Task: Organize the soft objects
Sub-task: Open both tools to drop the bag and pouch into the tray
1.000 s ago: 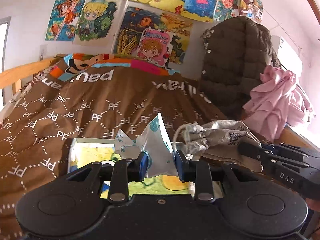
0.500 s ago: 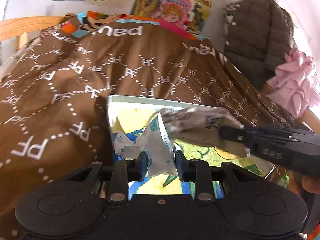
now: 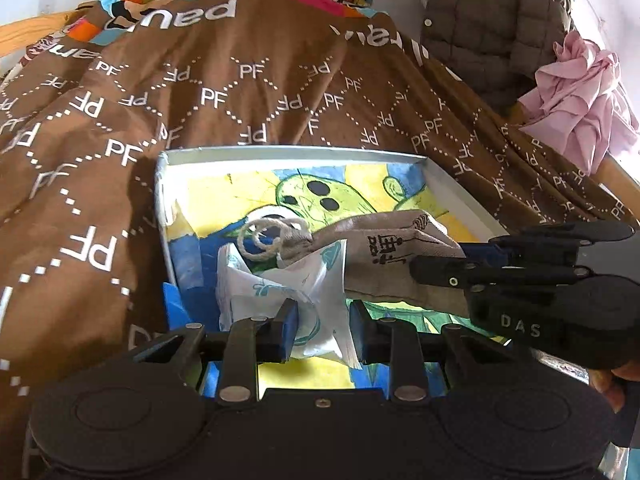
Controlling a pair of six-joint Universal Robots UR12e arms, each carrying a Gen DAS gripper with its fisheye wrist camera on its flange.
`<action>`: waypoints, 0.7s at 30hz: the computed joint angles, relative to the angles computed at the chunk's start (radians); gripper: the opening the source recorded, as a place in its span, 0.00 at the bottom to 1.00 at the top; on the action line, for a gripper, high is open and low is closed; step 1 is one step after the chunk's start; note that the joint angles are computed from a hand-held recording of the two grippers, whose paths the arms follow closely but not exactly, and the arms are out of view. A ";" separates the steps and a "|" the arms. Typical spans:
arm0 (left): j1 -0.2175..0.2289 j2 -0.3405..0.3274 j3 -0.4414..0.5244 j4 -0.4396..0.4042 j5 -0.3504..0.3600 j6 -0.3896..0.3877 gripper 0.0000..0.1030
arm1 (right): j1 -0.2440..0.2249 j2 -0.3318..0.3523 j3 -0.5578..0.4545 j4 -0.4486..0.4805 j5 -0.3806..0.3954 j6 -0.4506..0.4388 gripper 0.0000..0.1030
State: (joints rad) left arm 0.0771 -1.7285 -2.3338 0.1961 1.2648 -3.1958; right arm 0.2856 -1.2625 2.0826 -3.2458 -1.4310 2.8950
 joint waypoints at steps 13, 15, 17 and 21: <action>-0.063 0.053 -0.023 0.029 0.156 -0.044 0.76 | -0.059 -0.064 0.071 -0.077 0.054 0.054 0.81; -0.079 0.075 -0.038 0.049 0.193 -0.063 0.80 | -0.083 -0.094 0.109 -0.123 0.084 0.054 0.88; -0.094 0.093 -0.059 0.101 0.223 -0.093 0.88 | -0.108 -0.124 0.143 -0.160 0.119 0.050 0.92; -0.137 0.120 -0.099 0.221 0.281 -0.155 0.94 | -0.155 -0.179 0.203 -0.233 0.172 0.059 0.98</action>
